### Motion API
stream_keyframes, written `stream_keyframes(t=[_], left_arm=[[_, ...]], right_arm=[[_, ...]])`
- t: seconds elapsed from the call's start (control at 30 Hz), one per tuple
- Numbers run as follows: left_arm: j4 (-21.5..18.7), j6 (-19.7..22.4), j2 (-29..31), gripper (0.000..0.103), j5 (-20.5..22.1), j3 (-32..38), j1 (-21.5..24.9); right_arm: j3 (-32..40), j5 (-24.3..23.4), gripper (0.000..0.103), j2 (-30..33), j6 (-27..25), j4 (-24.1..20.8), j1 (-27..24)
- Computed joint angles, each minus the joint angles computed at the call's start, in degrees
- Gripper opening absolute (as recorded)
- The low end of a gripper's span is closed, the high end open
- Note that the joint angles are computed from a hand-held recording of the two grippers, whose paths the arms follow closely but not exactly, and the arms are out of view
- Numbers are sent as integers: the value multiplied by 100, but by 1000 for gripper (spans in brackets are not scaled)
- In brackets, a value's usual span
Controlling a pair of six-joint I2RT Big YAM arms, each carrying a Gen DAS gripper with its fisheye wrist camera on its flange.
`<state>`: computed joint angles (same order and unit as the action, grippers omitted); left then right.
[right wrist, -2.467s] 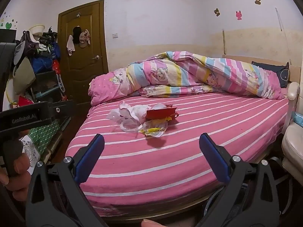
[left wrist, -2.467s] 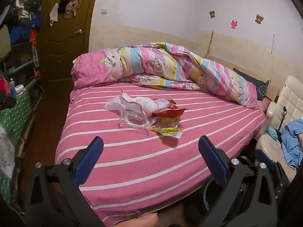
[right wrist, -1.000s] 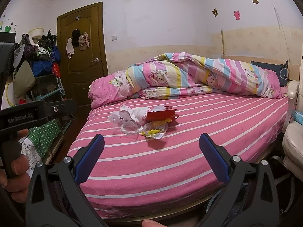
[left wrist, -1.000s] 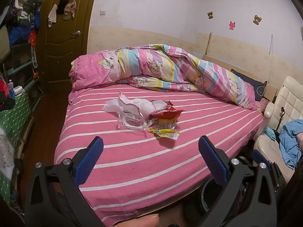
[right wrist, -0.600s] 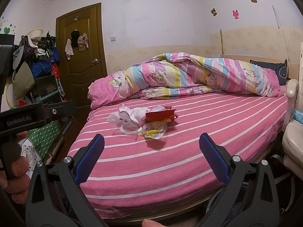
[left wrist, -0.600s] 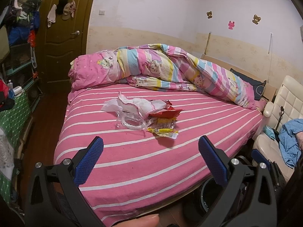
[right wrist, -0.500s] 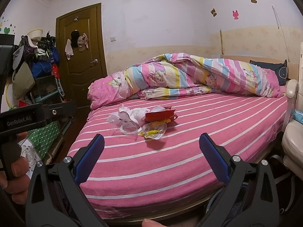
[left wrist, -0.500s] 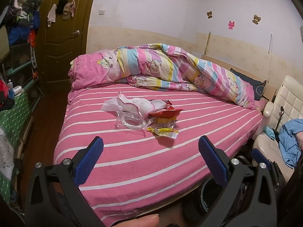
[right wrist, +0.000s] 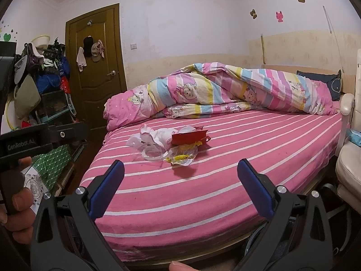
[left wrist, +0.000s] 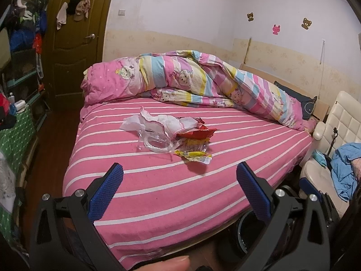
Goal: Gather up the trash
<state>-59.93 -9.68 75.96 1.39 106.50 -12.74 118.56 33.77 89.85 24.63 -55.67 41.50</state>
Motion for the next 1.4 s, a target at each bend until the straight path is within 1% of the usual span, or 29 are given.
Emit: stream_keyframes(t=[0.23, 0.47, 0.57, 0.77, 0.93, 1.0, 1.13, 1.2, 1.27, 1.3, 1.4], left_arm=[[-14, 19, 11, 98, 41, 7, 24], [-47, 51, 49, 97, 222, 15, 87], [-52, 26, 63, 97, 362, -46, 159], [-83, -39, 191, 97, 686, -121, 360], [3, -82, 292, 97, 999, -284, 568], [102, -178, 353, 97, 1120, -357, 686], [241, -227, 546, 97, 1344, -315, 820], [392, -142, 657, 97, 1380, -296, 858], [518, -61, 749, 97, 1404, -277, 880], [555, -25, 816, 97, 1439, -242, 896], [541, 51, 1043, 97, 1654, -108, 957]], right_arm=[[-57, -46, 99, -32, 0, 33, -4], [-549, -425, 99, -335, -35, 547, -93], [-610, -744, 99, -398, 188, 453, -193], [-717, -906, 99, -463, 325, 491, -275], [-385, -1701, 99, -157, 439, 316, -442], [-192, -1864, 99, 6, 431, 205, -477], [121, -2157, 98, 285, 408, 93, -606], [377, -2136, 98, 488, 261, -34, -660], [773, -2301, 98, 799, 49, -257, -756], [964, -2410, 98, 959, -30, -359, -812], [1436, -2522, 98, 1338, -184, -612, -913]])
